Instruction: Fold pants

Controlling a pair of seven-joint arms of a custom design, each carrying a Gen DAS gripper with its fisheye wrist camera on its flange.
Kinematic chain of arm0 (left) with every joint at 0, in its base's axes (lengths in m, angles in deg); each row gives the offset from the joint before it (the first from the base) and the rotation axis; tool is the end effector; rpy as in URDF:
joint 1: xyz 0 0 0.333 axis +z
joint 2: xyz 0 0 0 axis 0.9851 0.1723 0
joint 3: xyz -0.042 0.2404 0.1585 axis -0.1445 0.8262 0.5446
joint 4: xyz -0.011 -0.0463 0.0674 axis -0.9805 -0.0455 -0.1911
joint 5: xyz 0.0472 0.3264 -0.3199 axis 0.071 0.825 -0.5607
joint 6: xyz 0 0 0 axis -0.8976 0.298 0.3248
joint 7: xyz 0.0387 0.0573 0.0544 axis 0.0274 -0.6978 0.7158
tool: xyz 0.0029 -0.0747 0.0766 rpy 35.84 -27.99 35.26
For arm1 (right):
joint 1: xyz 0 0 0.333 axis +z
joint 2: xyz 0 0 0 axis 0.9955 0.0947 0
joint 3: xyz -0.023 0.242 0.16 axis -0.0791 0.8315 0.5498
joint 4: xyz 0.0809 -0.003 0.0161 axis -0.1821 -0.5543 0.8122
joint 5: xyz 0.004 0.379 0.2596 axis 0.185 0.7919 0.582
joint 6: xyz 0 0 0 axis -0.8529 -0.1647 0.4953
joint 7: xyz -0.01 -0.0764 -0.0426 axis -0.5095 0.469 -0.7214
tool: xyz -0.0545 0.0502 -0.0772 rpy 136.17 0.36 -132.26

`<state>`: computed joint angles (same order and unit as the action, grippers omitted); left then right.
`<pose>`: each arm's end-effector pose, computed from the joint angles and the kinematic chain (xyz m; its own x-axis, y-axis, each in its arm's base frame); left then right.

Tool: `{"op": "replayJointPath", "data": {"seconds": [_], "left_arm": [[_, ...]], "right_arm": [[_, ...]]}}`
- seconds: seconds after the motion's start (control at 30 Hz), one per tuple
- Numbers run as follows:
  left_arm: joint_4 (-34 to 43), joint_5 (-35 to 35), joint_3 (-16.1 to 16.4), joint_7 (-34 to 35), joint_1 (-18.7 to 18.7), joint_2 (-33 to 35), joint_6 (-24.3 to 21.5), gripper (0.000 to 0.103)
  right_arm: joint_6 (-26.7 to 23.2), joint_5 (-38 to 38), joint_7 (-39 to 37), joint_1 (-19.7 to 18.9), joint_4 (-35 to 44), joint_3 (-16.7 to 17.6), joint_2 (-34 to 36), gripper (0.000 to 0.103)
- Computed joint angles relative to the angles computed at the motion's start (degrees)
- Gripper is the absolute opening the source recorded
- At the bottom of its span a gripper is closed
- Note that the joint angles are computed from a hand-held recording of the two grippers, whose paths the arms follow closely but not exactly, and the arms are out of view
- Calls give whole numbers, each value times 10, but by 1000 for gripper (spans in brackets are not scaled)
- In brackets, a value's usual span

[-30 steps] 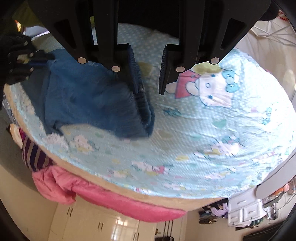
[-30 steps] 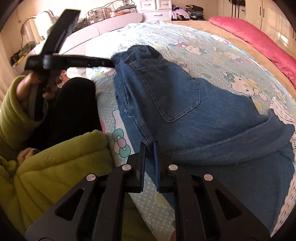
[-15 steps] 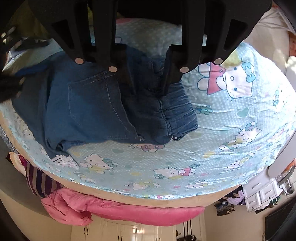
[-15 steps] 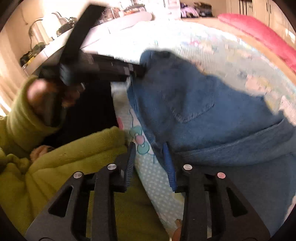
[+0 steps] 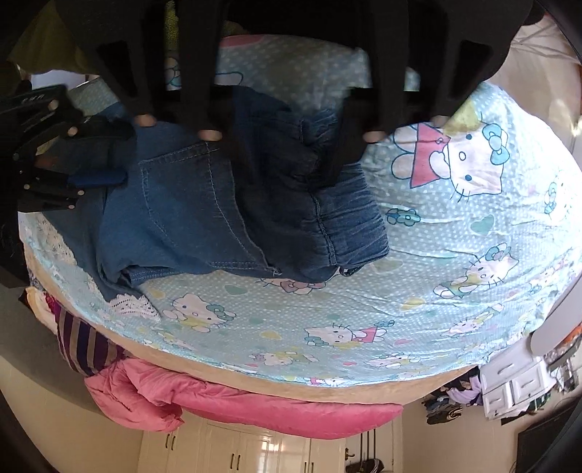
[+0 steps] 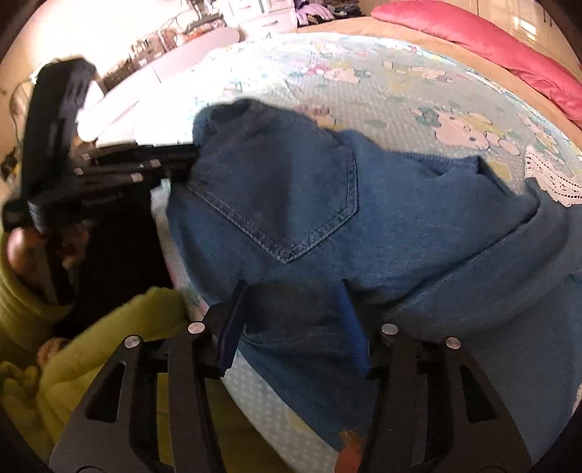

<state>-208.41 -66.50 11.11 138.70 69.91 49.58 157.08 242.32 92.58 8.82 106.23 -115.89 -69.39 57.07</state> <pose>0.5567 -0.0857 0.3499 -0.2509 -0.9651 0.0750 -0.7659 0.1505 -0.6251 0.5388 0.2588 0.3228 0.5269 -0.8187 -0.2284 -0.7679 -0.3434 -0.5408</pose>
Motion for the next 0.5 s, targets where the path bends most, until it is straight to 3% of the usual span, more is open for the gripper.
{"op": "replayJointPath", "data": {"seconds": [0.03,0.17,0.33,0.43,0.5], "left_arm": [[-2,9,-3,-14,4,-3,3,64],[-13,-78,26,45,-31,-29,21,64],[-27,-162,77,119,-104,-66,56,74],[-23,-186,93,144,-135,-73,42,77],[-13,-209,95,168,-149,-69,17,77]], "right_arm": [[0,8,-2,-2,-1,-2,-6,44],[33,29,8,-6,-11,-11,-25,51],[90,17,33,-16,-23,-27,-41,62],[117,-32,84,-32,-11,-33,-29,65],[129,-132,178,-53,0,-36,-15,65]]}}
